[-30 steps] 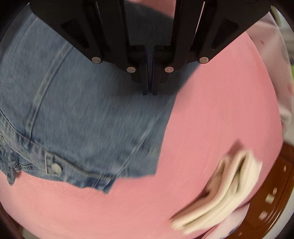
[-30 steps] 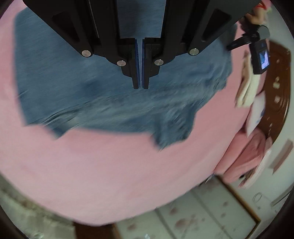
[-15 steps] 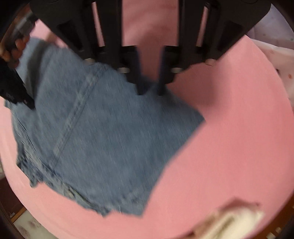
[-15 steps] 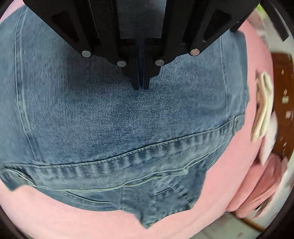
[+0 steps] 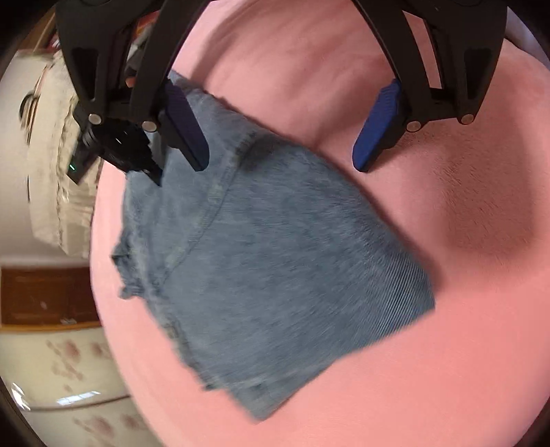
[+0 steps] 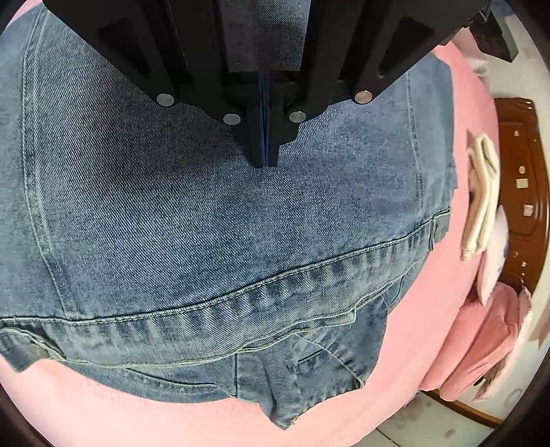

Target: Fold large clothes

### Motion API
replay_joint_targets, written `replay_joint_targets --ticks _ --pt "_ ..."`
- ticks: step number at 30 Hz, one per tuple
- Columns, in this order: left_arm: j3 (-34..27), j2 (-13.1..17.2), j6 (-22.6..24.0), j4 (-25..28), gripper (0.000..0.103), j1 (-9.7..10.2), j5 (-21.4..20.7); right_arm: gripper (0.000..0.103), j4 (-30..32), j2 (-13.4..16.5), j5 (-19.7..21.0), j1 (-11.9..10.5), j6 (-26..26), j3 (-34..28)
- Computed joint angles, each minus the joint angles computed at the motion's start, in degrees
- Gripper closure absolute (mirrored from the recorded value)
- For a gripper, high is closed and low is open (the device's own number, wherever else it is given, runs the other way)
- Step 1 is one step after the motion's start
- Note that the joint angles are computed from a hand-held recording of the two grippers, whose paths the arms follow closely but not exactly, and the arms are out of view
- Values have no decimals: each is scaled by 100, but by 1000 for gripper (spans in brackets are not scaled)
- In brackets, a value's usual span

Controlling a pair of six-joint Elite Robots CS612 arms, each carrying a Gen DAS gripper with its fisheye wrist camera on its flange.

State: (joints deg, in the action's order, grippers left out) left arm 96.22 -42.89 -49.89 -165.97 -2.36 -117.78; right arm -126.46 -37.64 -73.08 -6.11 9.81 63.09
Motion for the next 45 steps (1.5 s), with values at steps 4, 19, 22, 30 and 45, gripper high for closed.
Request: replay_joint_targets --ticks 4,19,22,30,45 --pt "-80 237 -541 -536 19 46 93 103 -9 -27 -282 106 -84 -9" --pt "-293 340 -874 -924 68 -80 1306 103 -97 88 -1150 489 -427 -185" --pt "-156 308 -1055 -1294 81 38 962 103 -220 79 -1259 541 -487 -133" --pt "-44 -100 360 -1445 96 -163 1202 103 -441 51 -1509 667 -596 -27" --pt "-20 -458 1646 -2331 97 -600 250 103 -364 0 -1367 626 -535 -11"
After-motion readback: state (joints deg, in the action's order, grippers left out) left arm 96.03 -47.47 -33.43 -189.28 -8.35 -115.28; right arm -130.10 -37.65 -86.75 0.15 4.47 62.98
